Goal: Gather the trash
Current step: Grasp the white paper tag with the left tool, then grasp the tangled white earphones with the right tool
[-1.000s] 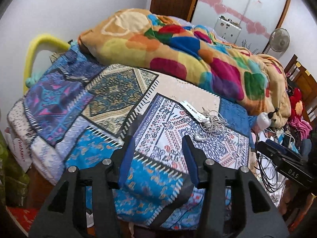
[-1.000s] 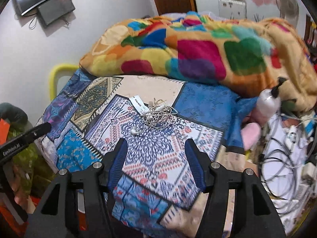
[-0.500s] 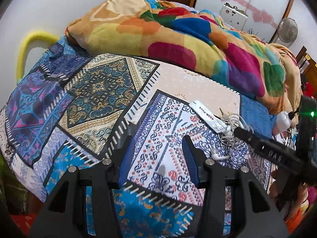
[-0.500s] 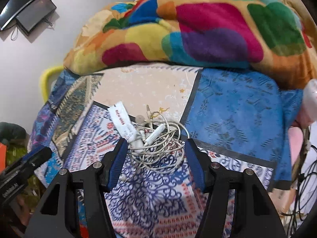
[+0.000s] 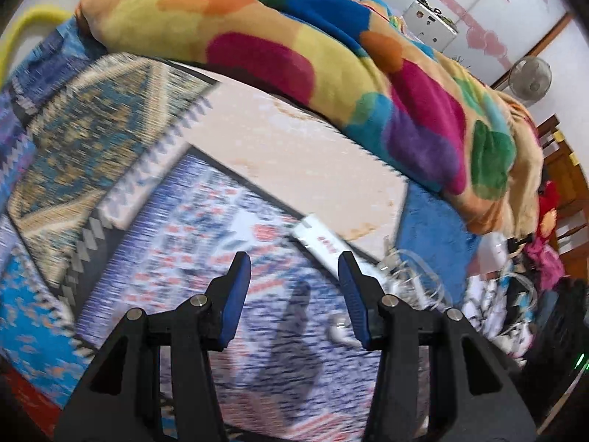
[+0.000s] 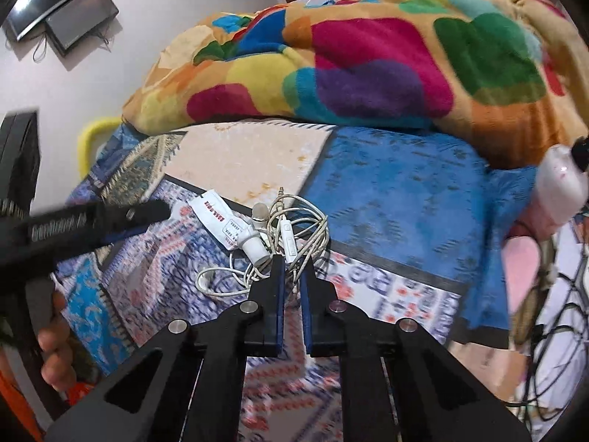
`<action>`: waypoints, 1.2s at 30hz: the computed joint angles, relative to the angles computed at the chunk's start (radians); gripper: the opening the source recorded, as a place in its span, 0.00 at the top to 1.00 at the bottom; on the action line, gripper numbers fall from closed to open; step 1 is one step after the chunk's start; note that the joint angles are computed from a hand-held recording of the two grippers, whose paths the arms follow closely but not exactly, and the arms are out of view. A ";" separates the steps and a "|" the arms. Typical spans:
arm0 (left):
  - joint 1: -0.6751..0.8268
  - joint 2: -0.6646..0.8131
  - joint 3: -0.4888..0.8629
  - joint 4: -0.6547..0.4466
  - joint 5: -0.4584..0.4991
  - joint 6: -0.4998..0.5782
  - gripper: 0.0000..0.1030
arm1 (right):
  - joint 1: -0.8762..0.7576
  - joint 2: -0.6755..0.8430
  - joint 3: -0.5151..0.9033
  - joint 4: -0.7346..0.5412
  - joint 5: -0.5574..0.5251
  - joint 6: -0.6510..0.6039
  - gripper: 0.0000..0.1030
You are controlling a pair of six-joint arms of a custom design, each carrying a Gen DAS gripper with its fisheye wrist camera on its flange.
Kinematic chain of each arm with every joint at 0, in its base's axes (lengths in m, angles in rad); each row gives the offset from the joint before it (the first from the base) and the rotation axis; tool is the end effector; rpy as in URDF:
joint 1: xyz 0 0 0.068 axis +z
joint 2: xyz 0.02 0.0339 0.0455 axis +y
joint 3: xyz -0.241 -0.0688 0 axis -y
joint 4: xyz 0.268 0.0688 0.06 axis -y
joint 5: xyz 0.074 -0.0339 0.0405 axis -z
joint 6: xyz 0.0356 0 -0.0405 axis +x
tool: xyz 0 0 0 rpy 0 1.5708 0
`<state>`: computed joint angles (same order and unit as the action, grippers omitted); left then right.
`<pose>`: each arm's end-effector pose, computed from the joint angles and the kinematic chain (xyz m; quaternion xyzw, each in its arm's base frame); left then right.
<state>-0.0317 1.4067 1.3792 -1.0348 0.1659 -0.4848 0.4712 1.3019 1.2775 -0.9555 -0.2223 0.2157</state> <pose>0.3030 -0.0155 0.3086 -0.1963 0.9446 -0.1415 0.2219 0.2512 0.1368 0.3090 -0.1532 0.9389 0.1974 0.2367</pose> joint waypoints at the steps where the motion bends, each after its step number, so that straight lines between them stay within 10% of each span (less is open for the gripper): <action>1: -0.019 0.014 0.004 0.013 0.011 -0.026 0.53 | -0.003 -0.009 -0.008 -0.005 0.003 -0.009 0.93; 11: -0.168 0.117 0.047 0.055 -0.133 -0.124 0.53 | 0.009 -0.049 -0.053 -0.012 0.011 -0.014 0.93; 16: -0.203 0.129 0.052 0.104 -0.079 -0.078 0.94 | 0.005 -0.048 -0.051 -0.015 0.010 -0.010 0.93; 24: -0.169 -0.015 0.046 0.054 -0.104 0.050 0.98 | 0.031 -0.077 -0.036 -0.005 0.089 -0.049 0.93; 30: -0.037 -0.148 -0.002 -0.010 -0.147 0.132 0.98 | 0.023 -0.026 0.018 0.006 0.077 -0.048 0.41; 36: 0.098 -0.214 -0.076 -0.007 -0.119 0.174 0.98 | 0.041 0.047 0.064 -0.004 -0.035 -0.045 0.41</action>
